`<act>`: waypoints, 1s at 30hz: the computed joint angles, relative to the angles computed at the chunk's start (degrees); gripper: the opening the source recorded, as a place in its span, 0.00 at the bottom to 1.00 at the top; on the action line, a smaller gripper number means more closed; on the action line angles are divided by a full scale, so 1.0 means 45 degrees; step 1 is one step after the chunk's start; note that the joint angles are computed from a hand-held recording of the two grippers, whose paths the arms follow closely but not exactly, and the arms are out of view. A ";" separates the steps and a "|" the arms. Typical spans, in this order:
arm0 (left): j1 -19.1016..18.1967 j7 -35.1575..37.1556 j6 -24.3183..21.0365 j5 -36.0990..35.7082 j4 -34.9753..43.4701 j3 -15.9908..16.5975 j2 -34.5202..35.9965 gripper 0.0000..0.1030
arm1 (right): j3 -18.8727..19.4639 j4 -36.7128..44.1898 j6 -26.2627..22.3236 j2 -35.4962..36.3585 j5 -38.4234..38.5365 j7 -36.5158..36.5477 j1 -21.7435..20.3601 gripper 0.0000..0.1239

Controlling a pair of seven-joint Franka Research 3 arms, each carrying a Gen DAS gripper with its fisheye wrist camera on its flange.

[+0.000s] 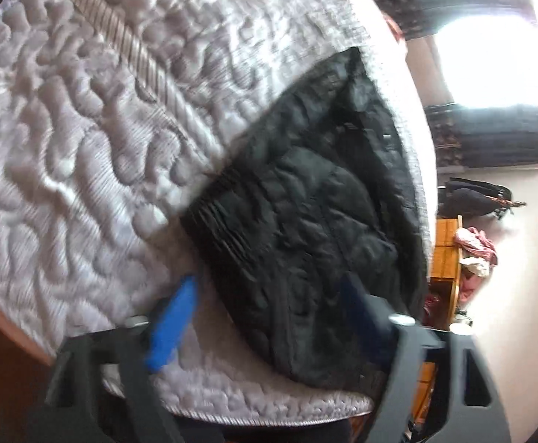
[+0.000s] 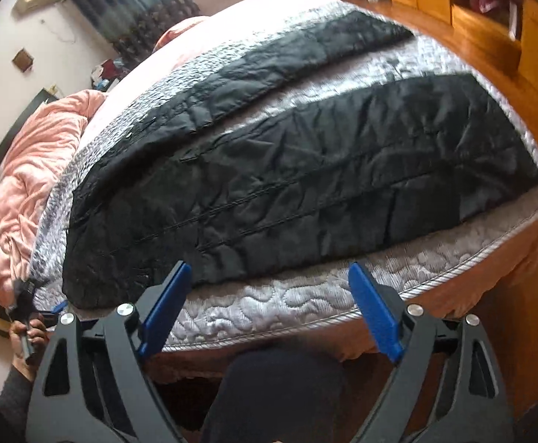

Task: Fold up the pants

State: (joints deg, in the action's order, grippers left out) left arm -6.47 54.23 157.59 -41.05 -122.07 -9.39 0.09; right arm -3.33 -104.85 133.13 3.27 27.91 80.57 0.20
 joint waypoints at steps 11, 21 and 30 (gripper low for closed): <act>0.0201 -0.1900 0.0179 0.1535 0.0542 -0.0319 0.0721 0.33 | -0.0929 0.1041 -0.0516 0.2024 0.4916 0.1452 -0.2649 0.59; 0.0122 -0.2894 0.0672 0.2430 0.0444 -0.0296 0.0856 0.51 | -0.0701 0.2487 -0.0332 0.3877 0.6309 0.2049 -0.4570 0.58; 0.0088 -0.7712 0.0568 0.6173 -0.0044 0.0026 0.0164 0.21 | 0.0120 0.3444 -0.0568 0.4676 0.7514 0.1158 -0.5459 0.11</act>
